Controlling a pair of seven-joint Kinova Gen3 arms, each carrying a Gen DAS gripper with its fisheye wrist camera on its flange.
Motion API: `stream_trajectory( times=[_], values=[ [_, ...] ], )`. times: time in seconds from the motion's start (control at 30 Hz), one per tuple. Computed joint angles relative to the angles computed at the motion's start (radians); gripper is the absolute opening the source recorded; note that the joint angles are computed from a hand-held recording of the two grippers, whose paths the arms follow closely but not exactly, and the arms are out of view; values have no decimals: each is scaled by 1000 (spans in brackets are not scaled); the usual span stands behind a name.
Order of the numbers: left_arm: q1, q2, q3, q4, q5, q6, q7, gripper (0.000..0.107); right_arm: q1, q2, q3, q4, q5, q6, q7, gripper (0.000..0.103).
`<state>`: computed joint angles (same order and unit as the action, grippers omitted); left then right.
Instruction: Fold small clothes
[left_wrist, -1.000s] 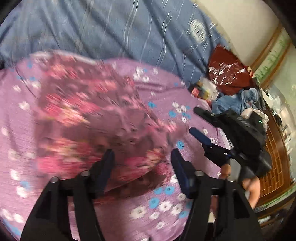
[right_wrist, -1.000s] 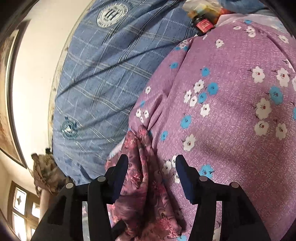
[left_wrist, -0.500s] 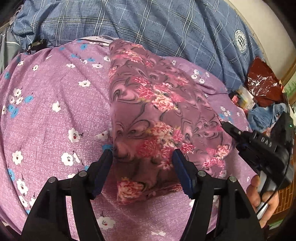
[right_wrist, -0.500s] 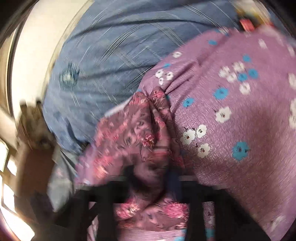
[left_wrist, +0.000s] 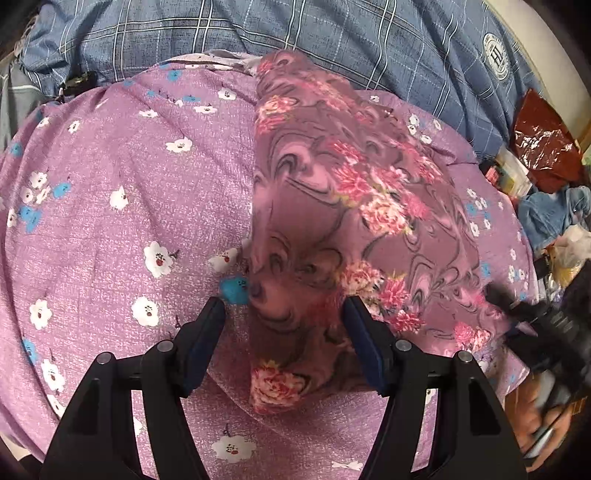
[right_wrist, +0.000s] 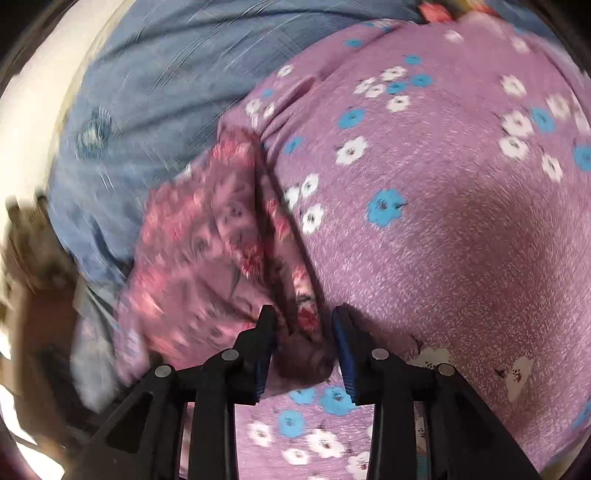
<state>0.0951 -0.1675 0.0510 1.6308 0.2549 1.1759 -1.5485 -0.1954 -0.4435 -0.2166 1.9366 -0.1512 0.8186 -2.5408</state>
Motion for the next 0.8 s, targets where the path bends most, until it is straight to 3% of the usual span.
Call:
stream_trajectory(
  times=[0.1,0.17,0.27,0.4,0.5,0.57,0.63,0.67,0.8],
  values=[
    [-8,-29,-34,-13,47,-29,-52,66,95,-78,-83,-29,120,-43,-39,39],
    [-16,-19,-37,-50,49,-55,-54,66,71,-38,-96,-89,193,-60,-48,39],
    [-6,64,-19,-163,14,-70,-26,67,-61,101,2,-194,208,-52,-24,38],
    [10,237,43,-347,-110,-44,37,67,-215,286,183,-308,82,-74,131,38],
    [18,376,50,-464,-122,6,48,67,-237,425,238,-401,-24,-11,201,38],
    [39,467,42,-546,-147,70,64,70,-174,500,194,-415,-79,6,196,36],
    [35,534,42,-582,-141,106,54,82,-112,511,145,-379,-70,-36,181,29],
    [26,540,43,-587,-128,107,47,85,-86,508,119,-363,-67,-53,181,25],
    [-32,457,51,-503,-50,68,-23,84,25,421,4,-315,-91,-98,208,31]
  ],
)
